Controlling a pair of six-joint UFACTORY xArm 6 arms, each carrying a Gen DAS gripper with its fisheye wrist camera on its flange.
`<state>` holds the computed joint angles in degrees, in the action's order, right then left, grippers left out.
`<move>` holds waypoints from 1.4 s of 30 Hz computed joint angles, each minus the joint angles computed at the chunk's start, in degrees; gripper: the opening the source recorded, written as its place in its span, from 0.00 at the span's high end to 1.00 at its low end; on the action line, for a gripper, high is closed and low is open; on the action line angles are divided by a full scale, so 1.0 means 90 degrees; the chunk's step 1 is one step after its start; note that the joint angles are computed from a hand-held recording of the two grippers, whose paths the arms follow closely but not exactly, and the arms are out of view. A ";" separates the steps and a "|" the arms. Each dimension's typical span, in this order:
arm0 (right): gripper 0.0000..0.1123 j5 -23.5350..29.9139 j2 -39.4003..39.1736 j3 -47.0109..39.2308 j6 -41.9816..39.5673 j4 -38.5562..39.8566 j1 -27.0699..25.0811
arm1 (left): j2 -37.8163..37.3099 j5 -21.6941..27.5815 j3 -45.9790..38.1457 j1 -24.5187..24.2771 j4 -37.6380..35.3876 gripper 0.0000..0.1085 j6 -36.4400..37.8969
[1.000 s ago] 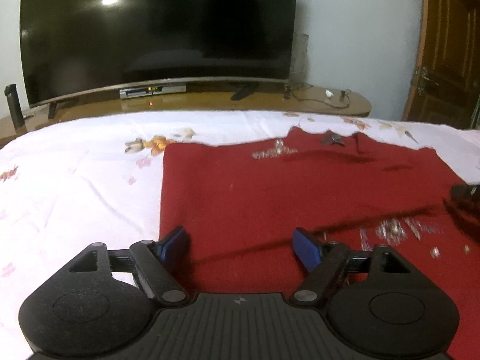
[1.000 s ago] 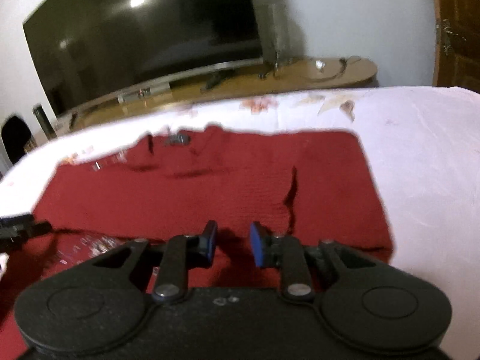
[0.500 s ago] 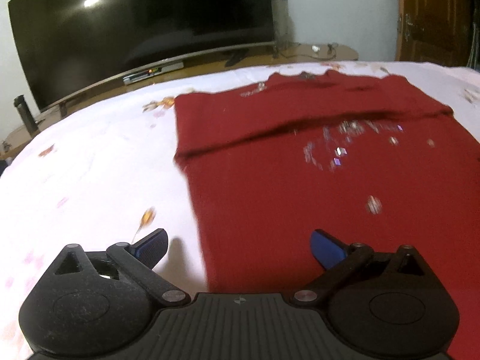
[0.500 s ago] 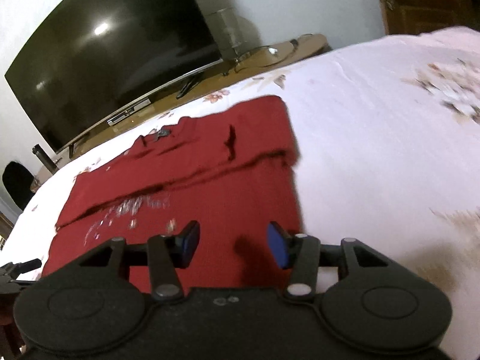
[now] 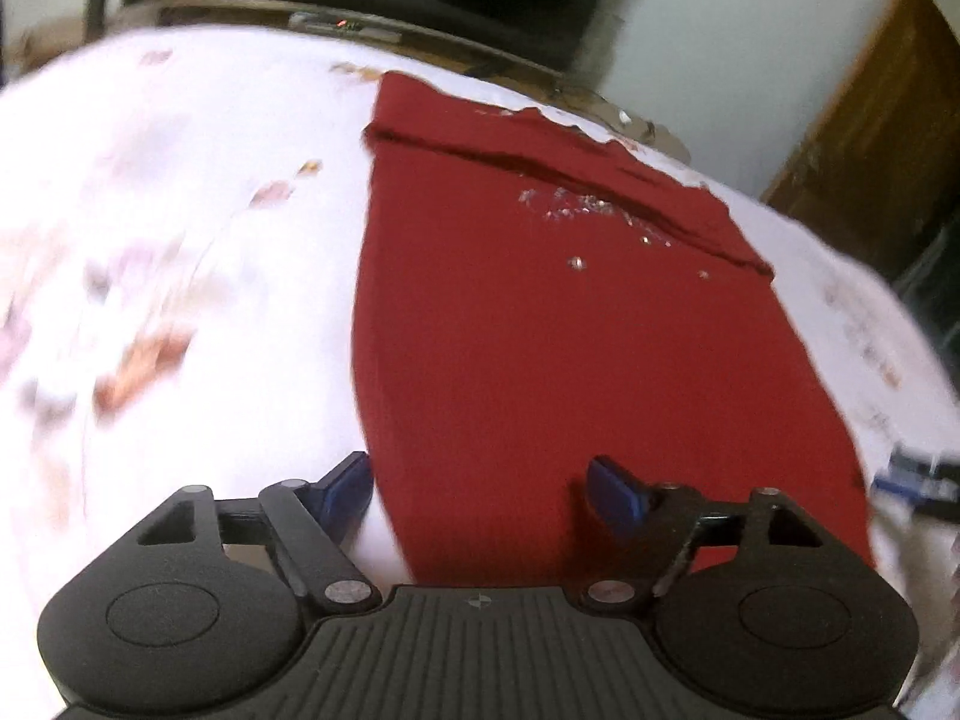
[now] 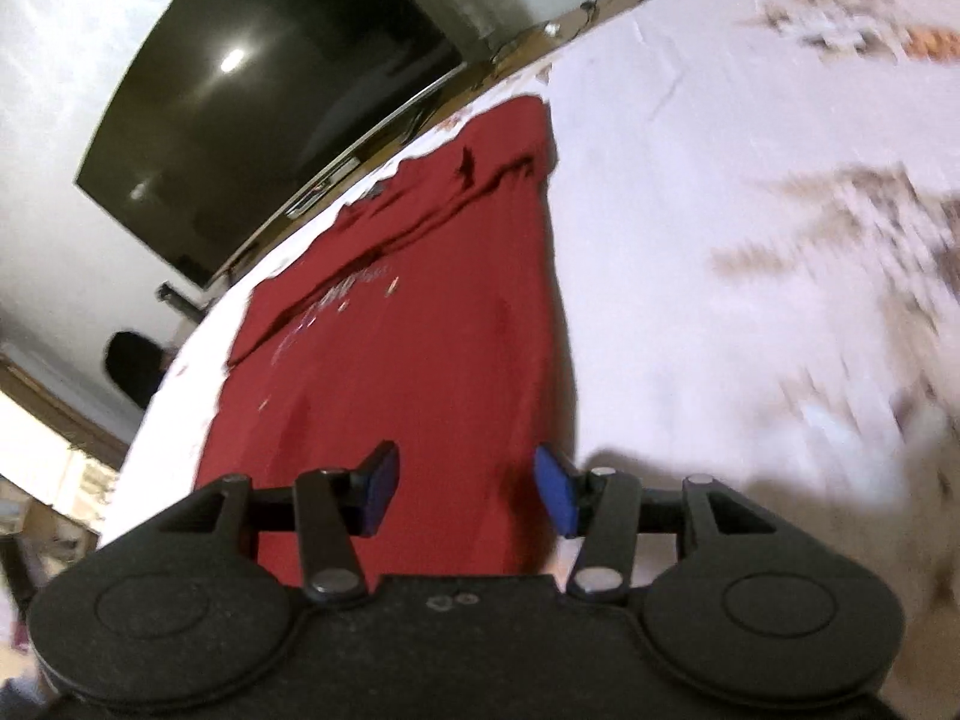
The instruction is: Fold small clothes
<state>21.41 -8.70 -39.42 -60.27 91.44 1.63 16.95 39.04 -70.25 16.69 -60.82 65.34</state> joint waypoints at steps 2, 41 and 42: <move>0.55 0.0566 -0.0412 0.0446 0.0192 -0.0177 -0.0284 | -0.0138 0.0313 0.0202 0.0223 -0.0271 0.28 -0.0039; 0.96 0.1729 -0.0497 0.0595 -0.0662 0.0201 -0.0545 | 0.0093 0.1989 0.0502 0.1278 -0.1852 0.98 -0.0055; 0.96 0.1697 -0.0467 0.0603 -0.0664 0.0176 -0.0555 | 0.0202 0.1728 0.0471 0.1188 -0.1541 0.98 -0.0172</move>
